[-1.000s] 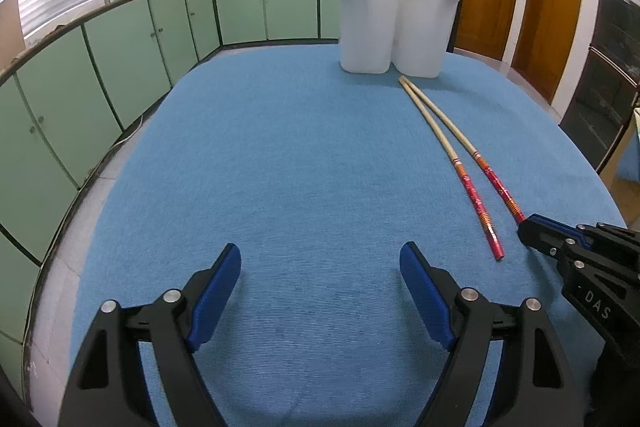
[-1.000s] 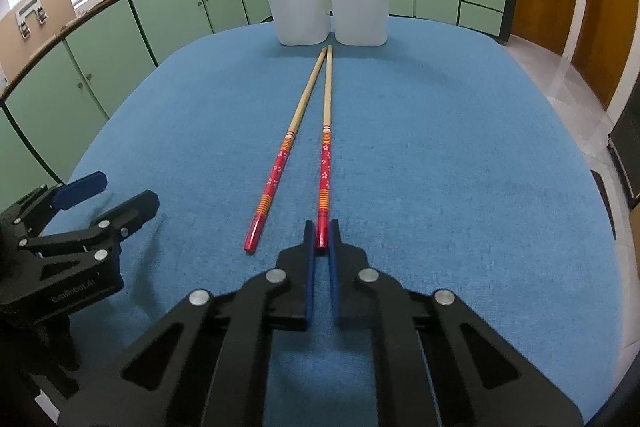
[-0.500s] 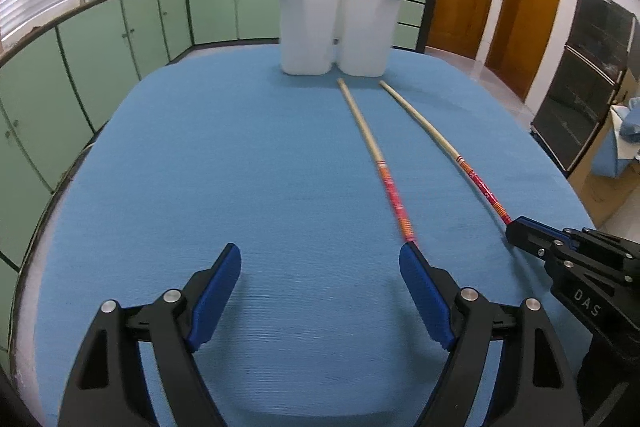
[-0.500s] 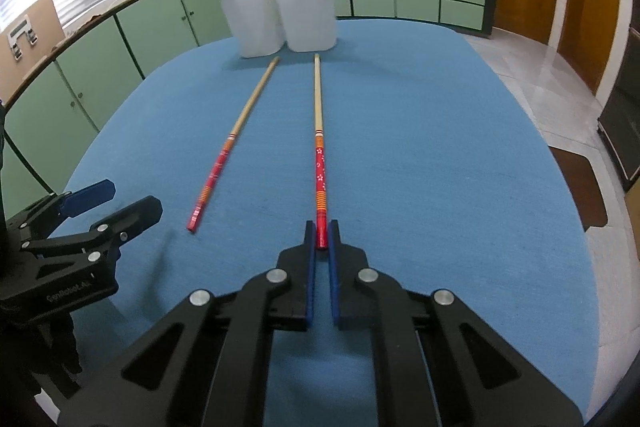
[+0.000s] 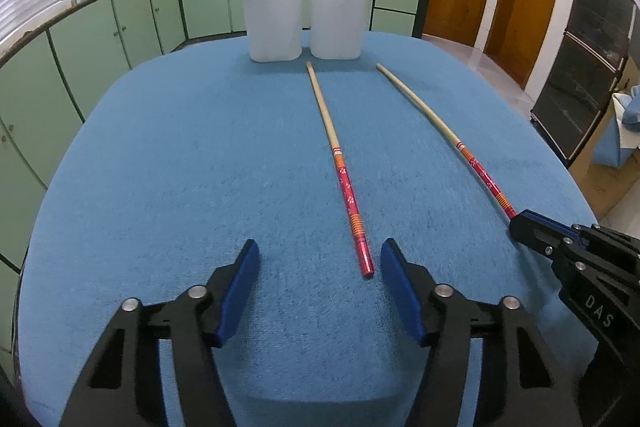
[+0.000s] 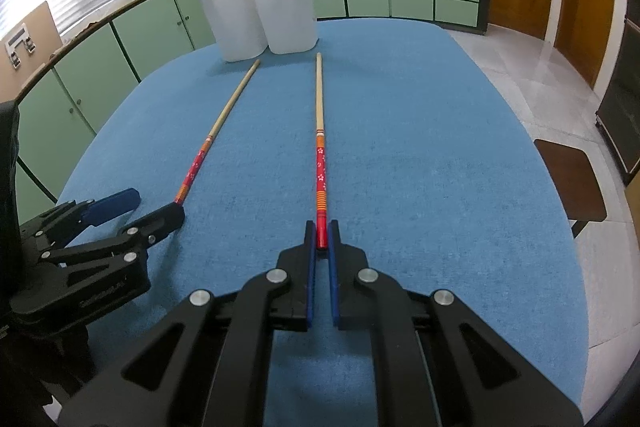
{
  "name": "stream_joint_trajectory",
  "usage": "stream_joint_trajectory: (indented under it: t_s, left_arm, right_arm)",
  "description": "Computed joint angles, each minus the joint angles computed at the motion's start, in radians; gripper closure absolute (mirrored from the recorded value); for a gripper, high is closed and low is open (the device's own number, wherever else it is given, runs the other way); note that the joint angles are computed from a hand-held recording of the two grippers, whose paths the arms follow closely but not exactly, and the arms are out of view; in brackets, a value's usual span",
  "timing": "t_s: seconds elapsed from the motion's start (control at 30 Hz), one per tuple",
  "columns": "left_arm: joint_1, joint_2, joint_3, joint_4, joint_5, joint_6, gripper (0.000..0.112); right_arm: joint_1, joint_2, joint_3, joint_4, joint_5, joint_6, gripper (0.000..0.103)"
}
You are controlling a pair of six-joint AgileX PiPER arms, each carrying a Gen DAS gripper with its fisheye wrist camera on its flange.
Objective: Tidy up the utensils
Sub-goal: 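Close the left tool on the other red-patterned chopstick while the right tool holds its own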
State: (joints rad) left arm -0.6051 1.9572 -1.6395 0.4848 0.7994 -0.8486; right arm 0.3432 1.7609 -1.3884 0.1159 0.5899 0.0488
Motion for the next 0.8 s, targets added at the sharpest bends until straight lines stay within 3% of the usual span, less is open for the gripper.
stream_joint_trajectory:
  t_s: [0.27, 0.33, 0.53, 0.8]
  left_arm:
    - [-0.018, 0.023, -0.034, 0.033, 0.032, -0.03, 0.065]
    - [-0.023, 0.023, -0.036, 0.039, 0.034, -0.034, 0.078]
    - [-0.032, 0.039, -0.059, 0.054, 0.055, -0.026, 0.103]
    - [-0.029, 0.032, -0.049, 0.053, 0.04, -0.033, 0.107]
  right_arm:
    - [-0.005, 0.016, -0.019, 0.018, 0.016, -0.018, 0.098]
    - [-0.009, 0.018, -0.021, 0.028, 0.018, -0.026, 0.097]
    - [-0.006, 0.019, -0.017, 0.018, 0.01, -0.022, 0.097]
    - [0.009, 0.011, -0.009, -0.024, 0.0, 0.008, 0.098]
